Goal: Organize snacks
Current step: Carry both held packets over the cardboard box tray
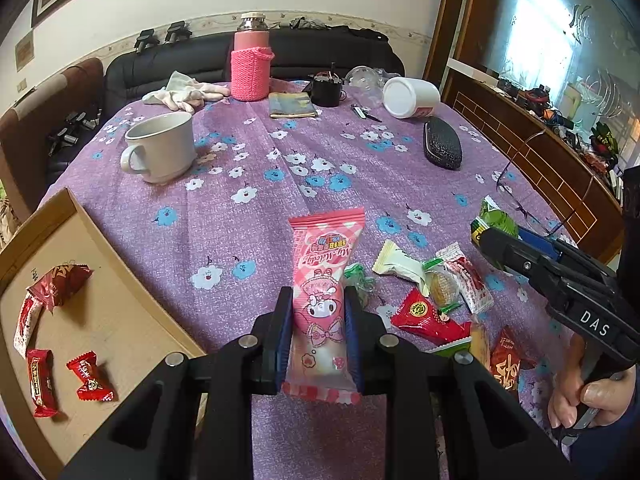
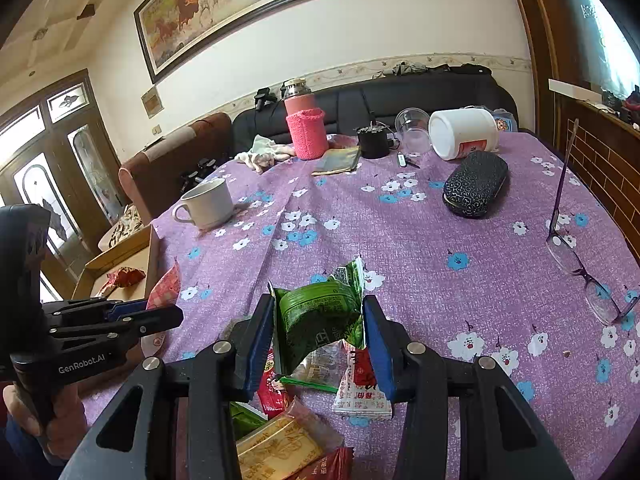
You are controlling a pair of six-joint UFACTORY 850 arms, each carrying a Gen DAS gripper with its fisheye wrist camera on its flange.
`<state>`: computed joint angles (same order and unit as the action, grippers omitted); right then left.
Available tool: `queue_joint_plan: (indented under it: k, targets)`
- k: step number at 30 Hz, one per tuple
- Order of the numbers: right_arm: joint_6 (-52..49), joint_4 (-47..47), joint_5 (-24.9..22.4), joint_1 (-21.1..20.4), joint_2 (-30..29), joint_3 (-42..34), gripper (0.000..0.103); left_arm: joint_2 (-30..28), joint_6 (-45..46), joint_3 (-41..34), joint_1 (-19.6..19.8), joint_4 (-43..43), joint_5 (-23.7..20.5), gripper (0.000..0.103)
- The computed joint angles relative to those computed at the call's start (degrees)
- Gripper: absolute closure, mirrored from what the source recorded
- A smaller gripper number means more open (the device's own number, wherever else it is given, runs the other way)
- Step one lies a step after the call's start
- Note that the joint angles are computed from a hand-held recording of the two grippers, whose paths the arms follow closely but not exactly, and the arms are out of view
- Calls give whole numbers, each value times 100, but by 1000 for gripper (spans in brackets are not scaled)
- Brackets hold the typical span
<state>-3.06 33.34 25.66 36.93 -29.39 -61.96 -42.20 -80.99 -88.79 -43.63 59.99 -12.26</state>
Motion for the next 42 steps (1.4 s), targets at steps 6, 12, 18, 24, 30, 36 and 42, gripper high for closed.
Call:
queue_joint_plan:
  k: [6, 12, 18, 24, 30, 36, 42]
  targets:
    - [31, -29, 5, -6, -7, -6, 56, -7, -43, -1, 3, 42, 11, 80]
    - [15, -20, -4, -4, -1, 1, 56, 3, 4, 0, 1, -12, 6, 80]
    - [43, -42, -2, -5, -1, 2, 56, 15, 21, 14, 8, -35, 35, 80]
    - [425, -321, 29, -29, 58, 42, 56, 95, -230, 92, 45, 130, 148, 80]
    - [1019, -780, -19, 28, 151, 40, 56, 351, -1622, 391, 175, 1293, 295, 80]
    - [1511, -1283, -186, 201, 40, -203, 56, 716, -3578, 808, 246, 3070, -224, 80]
    - [1664, -1736, -535, 483, -315, -889, 55, 993, -3642, 1087, 470, 2838, -481, 80]
